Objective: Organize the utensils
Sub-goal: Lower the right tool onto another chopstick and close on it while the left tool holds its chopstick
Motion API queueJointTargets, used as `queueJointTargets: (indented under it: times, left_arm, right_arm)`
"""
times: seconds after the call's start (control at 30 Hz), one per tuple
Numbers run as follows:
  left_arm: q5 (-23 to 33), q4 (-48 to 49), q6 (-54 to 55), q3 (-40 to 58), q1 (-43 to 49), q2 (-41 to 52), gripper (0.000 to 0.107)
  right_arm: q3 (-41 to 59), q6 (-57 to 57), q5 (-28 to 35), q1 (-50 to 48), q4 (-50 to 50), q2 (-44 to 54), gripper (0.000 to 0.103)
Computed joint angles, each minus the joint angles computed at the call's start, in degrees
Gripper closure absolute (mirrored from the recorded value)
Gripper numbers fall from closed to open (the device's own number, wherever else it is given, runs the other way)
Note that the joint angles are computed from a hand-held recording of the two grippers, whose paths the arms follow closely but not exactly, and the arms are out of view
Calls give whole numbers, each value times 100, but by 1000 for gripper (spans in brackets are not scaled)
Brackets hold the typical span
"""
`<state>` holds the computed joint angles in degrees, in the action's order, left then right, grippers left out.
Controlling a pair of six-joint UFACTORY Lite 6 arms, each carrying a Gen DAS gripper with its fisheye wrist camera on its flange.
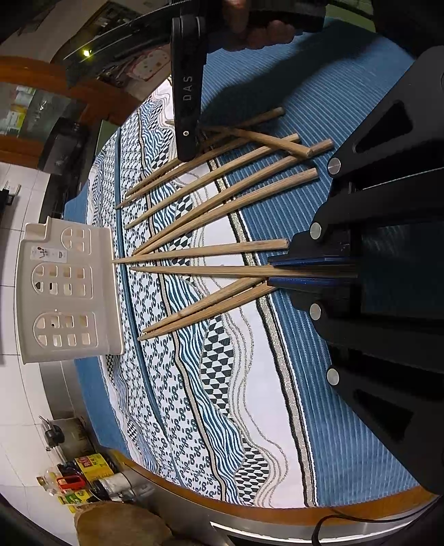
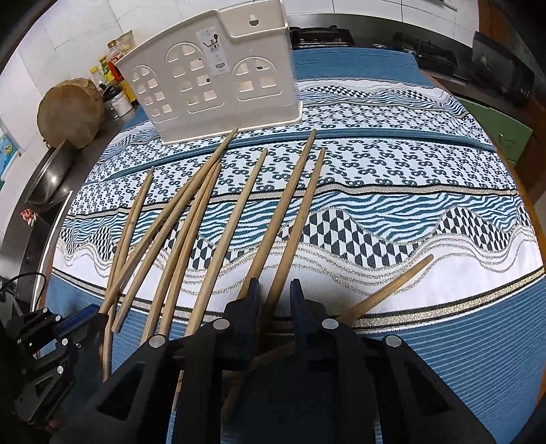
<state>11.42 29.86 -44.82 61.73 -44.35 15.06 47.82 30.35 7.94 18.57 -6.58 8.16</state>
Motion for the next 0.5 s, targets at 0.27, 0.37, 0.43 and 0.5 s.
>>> queueJointTargets:
  times: [0.27,0.37,0.43,0.5]
  left_arm:
    - [-37,60,-61,-29,12,-8,101]
    - [-22,-24,20,-32,13,-22,101]
    - [-27,-46,55,-48,20,-36,101]
    - [-46,-133,141,-68,32,-52,101]
  right_arm:
    - [28,-963,-31,117,1019,-170,85]
    - [193,-892,46,168,1021,41,88]
    - [299,-1159,95,181,1322,178,88]
    - [442,-633,161,255,828,346,88]
